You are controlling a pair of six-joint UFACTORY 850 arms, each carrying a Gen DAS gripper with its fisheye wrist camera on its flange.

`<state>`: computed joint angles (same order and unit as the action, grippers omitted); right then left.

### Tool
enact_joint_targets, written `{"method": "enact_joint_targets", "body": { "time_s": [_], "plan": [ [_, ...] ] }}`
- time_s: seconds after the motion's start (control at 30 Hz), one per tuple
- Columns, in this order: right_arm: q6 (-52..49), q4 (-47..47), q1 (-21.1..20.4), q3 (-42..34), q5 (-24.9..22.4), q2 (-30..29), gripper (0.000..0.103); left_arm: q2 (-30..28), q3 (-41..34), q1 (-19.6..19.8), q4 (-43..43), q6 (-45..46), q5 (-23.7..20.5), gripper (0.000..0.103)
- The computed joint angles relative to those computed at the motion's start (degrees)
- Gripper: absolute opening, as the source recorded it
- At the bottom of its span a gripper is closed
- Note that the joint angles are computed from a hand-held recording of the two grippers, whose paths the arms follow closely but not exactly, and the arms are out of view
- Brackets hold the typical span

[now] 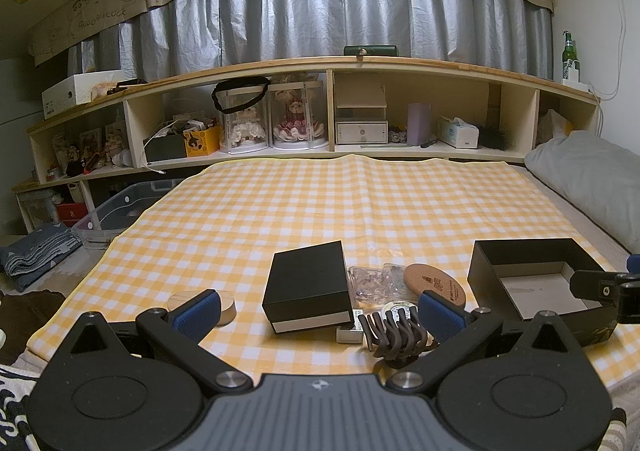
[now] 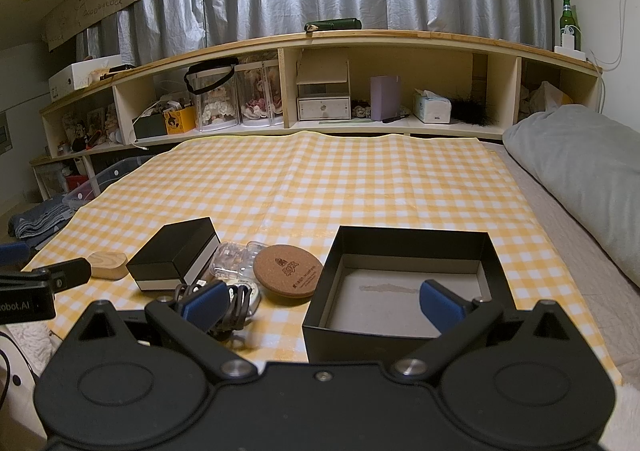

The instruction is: Organize rigid objects

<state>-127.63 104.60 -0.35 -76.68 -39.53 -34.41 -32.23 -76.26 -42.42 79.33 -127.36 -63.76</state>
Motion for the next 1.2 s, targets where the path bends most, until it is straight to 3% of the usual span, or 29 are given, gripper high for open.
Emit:
{"method": "enact_joint_targets", "body": {
  "time_s": [0.83, 1.2],
  "plan": [
    [-0.1, 1.7, -0.4, -1.3, -0.5, -0.6, 0.103, 0.5, 1.1, -0.1, 3.6, -0.8, -1.9, 0.103],
    [0.0, 6.7, -2.3, -9.3, 3.3, -4.1, 0.103, 2.9, 1.2, 3.1, 5.2, 0.1, 4.5, 0.103]
  ]
}}
